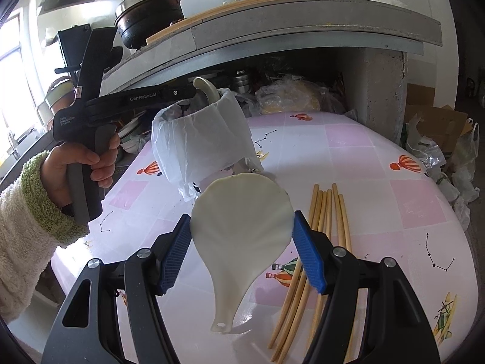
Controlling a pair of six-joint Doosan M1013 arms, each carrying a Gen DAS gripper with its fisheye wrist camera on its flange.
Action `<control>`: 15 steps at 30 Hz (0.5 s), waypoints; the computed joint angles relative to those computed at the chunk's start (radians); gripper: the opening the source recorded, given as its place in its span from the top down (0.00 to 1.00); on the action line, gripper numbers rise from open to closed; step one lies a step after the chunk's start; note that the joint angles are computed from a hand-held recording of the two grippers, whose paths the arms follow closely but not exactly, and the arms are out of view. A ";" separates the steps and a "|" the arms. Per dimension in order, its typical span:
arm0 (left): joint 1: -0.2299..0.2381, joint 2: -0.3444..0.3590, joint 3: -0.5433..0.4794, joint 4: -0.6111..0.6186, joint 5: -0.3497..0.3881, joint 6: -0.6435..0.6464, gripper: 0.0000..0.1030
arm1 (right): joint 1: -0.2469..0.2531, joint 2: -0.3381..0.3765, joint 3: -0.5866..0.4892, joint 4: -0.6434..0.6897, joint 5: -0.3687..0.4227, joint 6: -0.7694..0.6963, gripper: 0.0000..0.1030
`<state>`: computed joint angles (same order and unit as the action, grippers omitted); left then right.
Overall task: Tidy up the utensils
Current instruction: 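Withdraw the left tool while the right tool carries the white rice paddle over the holder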
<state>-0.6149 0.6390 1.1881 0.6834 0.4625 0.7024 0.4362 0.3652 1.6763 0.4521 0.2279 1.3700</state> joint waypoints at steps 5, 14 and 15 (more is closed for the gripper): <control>-0.001 -0.036 0.044 0.101 -0.025 -0.133 0.41 | -0.008 -0.009 -0.008 0.053 -0.001 -0.060 0.37; -0.026 -0.161 0.219 0.456 0.023 -0.604 0.25 | -0.037 -0.039 -0.077 0.353 -0.036 -0.419 0.37; -0.030 -0.176 0.241 0.483 0.034 -0.646 0.24 | -0.040 -0.041 -0.092 0.429 -0.046 -0.506 0.37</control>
